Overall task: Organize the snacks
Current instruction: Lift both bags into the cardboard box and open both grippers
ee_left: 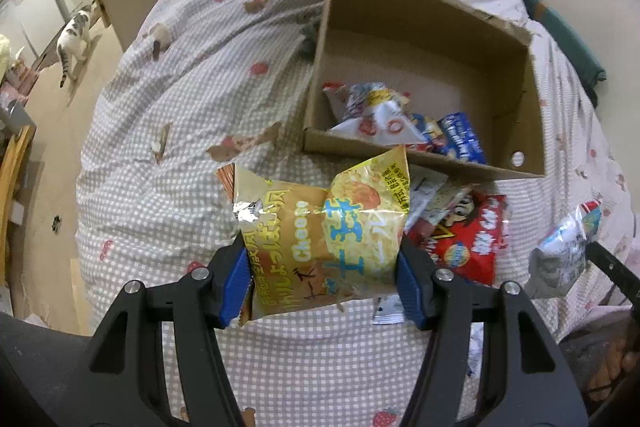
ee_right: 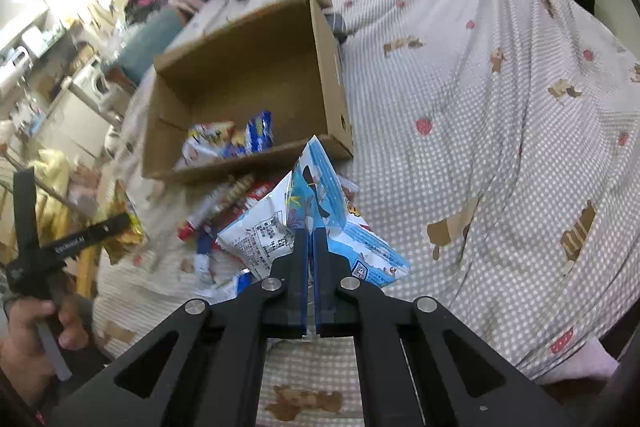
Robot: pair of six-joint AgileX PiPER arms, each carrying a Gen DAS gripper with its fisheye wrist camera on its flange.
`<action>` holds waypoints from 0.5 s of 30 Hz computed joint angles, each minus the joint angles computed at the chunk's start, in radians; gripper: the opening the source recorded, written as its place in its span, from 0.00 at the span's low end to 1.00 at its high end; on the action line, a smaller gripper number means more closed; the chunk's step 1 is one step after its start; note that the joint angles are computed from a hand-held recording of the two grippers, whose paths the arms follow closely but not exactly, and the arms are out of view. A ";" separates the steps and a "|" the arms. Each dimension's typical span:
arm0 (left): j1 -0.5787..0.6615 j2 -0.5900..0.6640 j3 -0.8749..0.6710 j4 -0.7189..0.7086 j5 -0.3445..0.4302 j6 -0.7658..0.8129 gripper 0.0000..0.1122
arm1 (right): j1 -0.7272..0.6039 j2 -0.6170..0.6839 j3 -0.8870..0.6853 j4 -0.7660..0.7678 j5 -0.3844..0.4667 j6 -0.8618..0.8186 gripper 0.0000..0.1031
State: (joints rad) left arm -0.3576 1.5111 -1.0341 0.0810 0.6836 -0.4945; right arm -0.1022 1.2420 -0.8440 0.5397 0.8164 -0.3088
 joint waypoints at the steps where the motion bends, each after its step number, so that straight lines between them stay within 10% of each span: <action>1: -0.007 -0.010 -0.004 0.010 0.004 -0.004 0.52 | -0.020 -0.016 0.004 0.032 0.008 -0.024 0.01; 15: -0.041 0.011 -0.234 0.036 0.097 0.058 0.52 | 0.009 -0.003 -0.145 0.127 0.052 -0.039 0.01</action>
State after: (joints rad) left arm -0.3989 1.5219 -1.2686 0.1175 0.7804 -0.4369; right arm -0.0930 1.2389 -0.9887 0.6667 0.8682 -0.3479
